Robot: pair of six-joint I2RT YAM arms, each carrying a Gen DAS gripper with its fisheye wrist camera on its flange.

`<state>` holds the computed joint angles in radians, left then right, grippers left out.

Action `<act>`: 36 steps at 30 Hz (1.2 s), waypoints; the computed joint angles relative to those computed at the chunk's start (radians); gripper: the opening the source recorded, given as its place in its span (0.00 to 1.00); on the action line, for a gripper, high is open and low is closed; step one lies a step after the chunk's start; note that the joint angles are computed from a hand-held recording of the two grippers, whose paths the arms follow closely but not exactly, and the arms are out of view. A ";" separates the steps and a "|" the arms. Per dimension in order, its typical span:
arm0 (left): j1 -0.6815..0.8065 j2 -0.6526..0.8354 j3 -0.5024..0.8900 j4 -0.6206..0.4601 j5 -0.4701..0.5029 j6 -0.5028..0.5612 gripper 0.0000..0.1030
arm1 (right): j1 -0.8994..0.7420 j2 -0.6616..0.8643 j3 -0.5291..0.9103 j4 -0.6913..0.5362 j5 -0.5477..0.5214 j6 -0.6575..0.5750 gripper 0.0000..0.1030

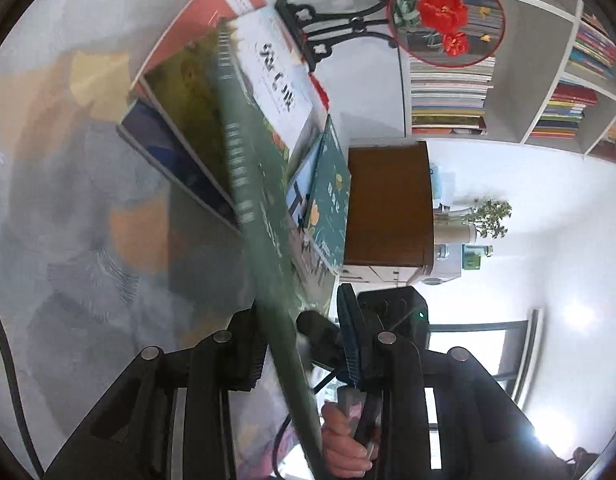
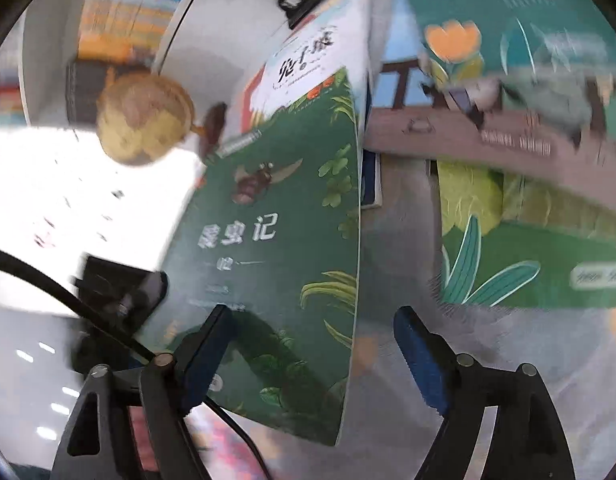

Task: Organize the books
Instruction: 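Lift the green book upright with the left tool while the right tool grips it, then carry the green book with both tools onto the red book stack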

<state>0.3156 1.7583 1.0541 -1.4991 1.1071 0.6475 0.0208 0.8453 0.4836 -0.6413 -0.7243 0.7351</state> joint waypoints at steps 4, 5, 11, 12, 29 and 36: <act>-0.052 -0.077 -0.047 0.161 -0.142 -0.143 0.27 | 0.011 0.003 -0.016 0.056 -0.007 0.049 0.39; -0.093 -0.149 -0.074 0.243 -0.236 -0.211 0.27 | 0.058 0.011 0.015 0.023 0.068 0.020 0.35; -0.288 -0.436 -0.191 0.434 -0.553 -0.336 0.29 | 0.394 0.153 0.205 -0.122 0.475 -0.104 0.29; -0.309 -0.468 -0.200 0.444 -0.575 -0.346 0.29 | 0.424 0.160 0.216 -0.132 0.505 -0.110 0.29; -0.237 -0.989 -0.285 0.200 -0.621 -0.330 0.29 | 0.836 -0.052 0.288 -0.355 0.743 -0.065 0.29; 0.034 -1.107 -0.240 -0.036 -0.535 -0.132 0.29 | 1.113 -0.088 0.354 -0.439 0.871 0.072 0.29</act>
<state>0.3497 0.6517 0.8140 -1.5346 0.5726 0.5152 1.1336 0.7577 0.8381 -1.0798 0.1468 0.8072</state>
